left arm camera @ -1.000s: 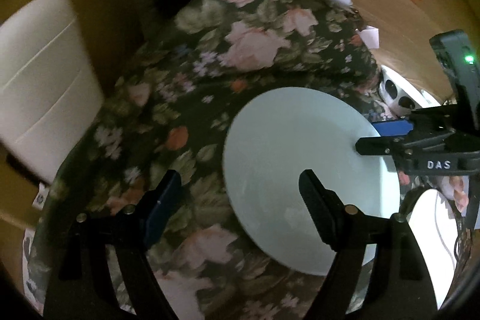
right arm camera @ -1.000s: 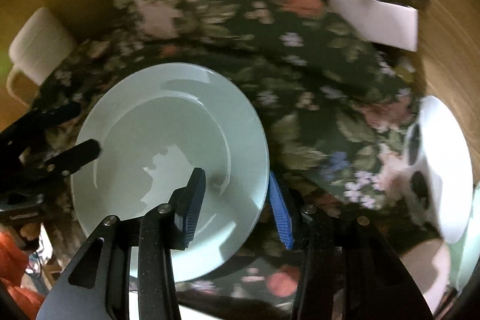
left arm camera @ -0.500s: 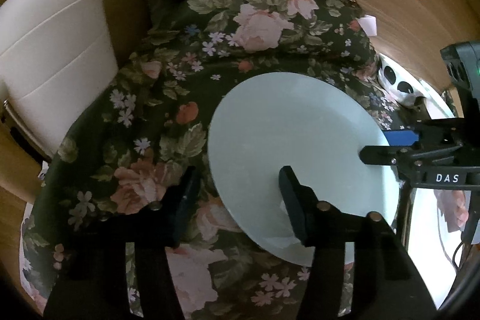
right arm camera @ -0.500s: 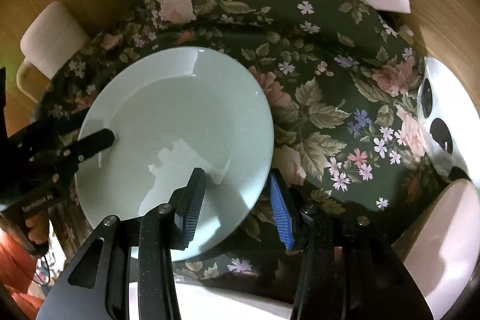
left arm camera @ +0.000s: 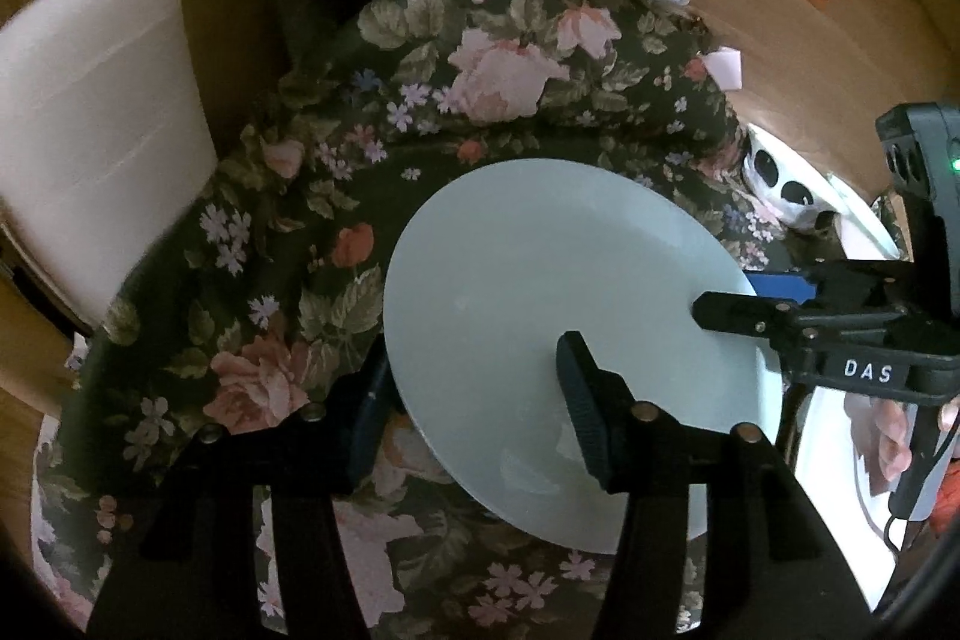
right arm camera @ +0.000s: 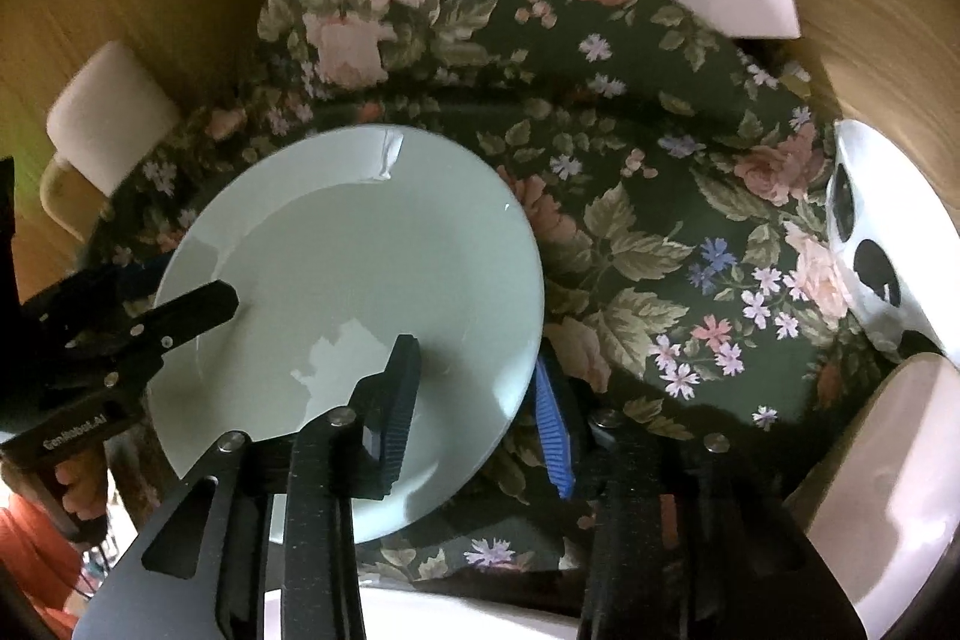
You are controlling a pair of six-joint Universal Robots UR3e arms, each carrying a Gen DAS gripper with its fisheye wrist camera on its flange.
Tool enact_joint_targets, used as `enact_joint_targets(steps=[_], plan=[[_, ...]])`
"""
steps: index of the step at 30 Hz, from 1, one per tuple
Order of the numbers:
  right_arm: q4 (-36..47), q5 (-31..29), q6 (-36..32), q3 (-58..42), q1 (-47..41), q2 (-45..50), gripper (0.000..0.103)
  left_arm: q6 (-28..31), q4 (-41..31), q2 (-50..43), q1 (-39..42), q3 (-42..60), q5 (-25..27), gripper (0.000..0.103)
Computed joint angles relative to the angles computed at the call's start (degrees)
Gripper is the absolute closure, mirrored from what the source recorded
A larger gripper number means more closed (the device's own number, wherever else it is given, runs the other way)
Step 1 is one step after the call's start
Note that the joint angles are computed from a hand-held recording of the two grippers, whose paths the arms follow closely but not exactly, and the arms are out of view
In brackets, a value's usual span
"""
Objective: Organize plates and bowls
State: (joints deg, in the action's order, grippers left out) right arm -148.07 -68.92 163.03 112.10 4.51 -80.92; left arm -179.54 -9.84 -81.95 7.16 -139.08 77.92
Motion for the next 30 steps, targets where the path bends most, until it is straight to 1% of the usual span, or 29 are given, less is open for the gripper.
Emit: enact_joint_targets(steps=[6, 14, 21, 23, 26, 29, 30], plan=[[-0.57, 2.37, -2.67, 2.08, -3.26, -4.75, 0.069, 0.21, 0.11, 4.09, -0.69, -0.71, 0.32, 0.054], [3.25, 6.54, -4.77, 7.48, -8.09, -16.05, 0.069, -0.44, -2.75, 11.67, -1.93, -1.13, -0.07, 0.054], [7.79, 9.37, -7.78, 11.8, -12.7, -25.6, 0.069, -2.37, -4.56, 15.86, -5.85, -0.29, 1.91, 0.054], [6.72, 9.01, -6.85, 13.39, -12.26, -27.03, 0.069, -3.0, -4.94, 16.95, -7.1, -0.3, 2.6, 0.054], [8.96, 10.2, -8.25, 15.55, -14.33, -31.43, 0.069, -4.02, -5.18, 17.86, -9.11, -0.11, 3.77, 0.054], [12.51, 11.73, -10.14, 17.37, -16.92, -36.46, 0.069, -5.13, -6.31, 19.51, -11.1, 0.01, 4.65, 0.054], [14.88, 12.6, -11.28, 18.11, -18.45, -39.17, 0.069, -5.43, -6.67, 20.28, -11.76, -0.14, 5.02, 0.054]])
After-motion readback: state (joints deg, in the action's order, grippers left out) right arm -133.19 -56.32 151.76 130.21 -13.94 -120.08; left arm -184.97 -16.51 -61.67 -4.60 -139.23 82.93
